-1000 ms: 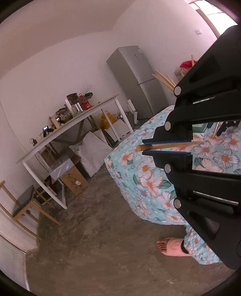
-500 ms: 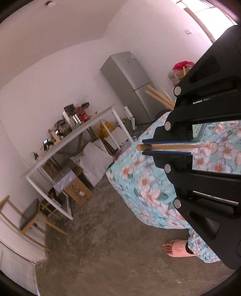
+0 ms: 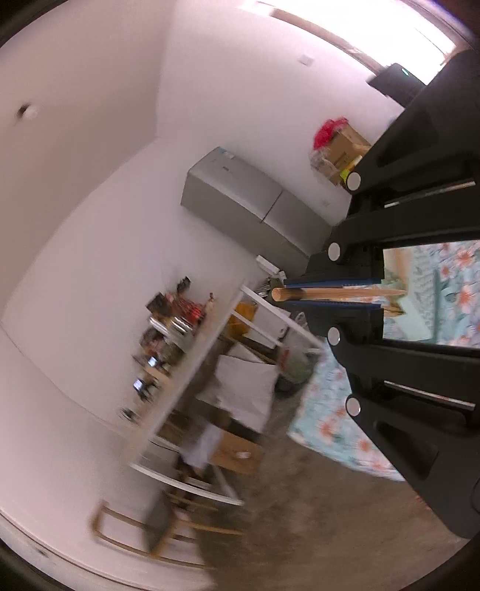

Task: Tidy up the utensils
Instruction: 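Lift both held chopsticks upright and carry them above the caddy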

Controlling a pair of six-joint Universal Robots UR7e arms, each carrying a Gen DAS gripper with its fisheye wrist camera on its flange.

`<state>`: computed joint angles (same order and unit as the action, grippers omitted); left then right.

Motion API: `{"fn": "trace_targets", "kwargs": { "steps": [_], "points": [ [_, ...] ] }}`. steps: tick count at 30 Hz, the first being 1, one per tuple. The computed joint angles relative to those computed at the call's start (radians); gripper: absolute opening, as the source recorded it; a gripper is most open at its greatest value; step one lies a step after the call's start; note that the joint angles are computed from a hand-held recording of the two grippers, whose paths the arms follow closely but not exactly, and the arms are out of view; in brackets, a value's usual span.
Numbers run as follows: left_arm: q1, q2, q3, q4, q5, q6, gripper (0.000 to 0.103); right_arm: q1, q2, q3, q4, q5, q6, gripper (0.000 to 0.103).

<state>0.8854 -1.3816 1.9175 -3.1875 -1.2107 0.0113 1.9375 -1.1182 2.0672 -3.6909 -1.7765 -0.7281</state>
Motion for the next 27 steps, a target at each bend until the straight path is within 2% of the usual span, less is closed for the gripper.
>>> {"fn": "trace_targets", "kwargs": {
  "steps": [3, 6, 8, 12, 15, 18, 20, 27],
  "points": [
    [-0.016, 0.059, -0.056, 0.019, 0.023, 0.055, 0.005, -0.012, -0.019, -0.029, -0.015, 0.040, 0.045, 0.006],
    [-0.014, 0.139, -0.127, 0.097, 0.041, 0.079, 0.005, -0.030, -0.014, -0.064, -0.002, 0.080, 0.085, 0.006],
    [-0.006, 0.177, -0.158, 0.156, 0.035, 0.073, 0.005, -0.038, 0.010, -0.109, 0.012, 0.082, 0.103, 0.006],
    [-0.011, 0.255, -0.179, 0.199, 0.094, 0.141, 0.006, -0.053, 0.072, -0.198, 0.035, 0.097, 0.135, 0.006],
    [-0.014, 0.296, -0.187, 0.281, 0.101, 0.186, 0.006, -0.057, 0.116, -0.274, 0.068, 0.120, 0.171, 0.006],
    [-0.011, 0.304, -0.175, 0.295, 0.094, 0.204, 0.009, -0.054, 0.175, -0.364, 0.106, 0.122, 0.199, 0.006],
    [-0.011, 0.281, -0.139, 0.250, 0.081, 0.203, 0.015, -0.052, 0.216, -0.421, 0.113, 0.127, 0.221, 0.006],
    [-0.009, 0.187, -0.053, 0.123, 0.069, 0.190, 0.020, -0.060, 0.352, -0.561, 0.088, 0.115, 0.330, 0.006]
  ]
}}
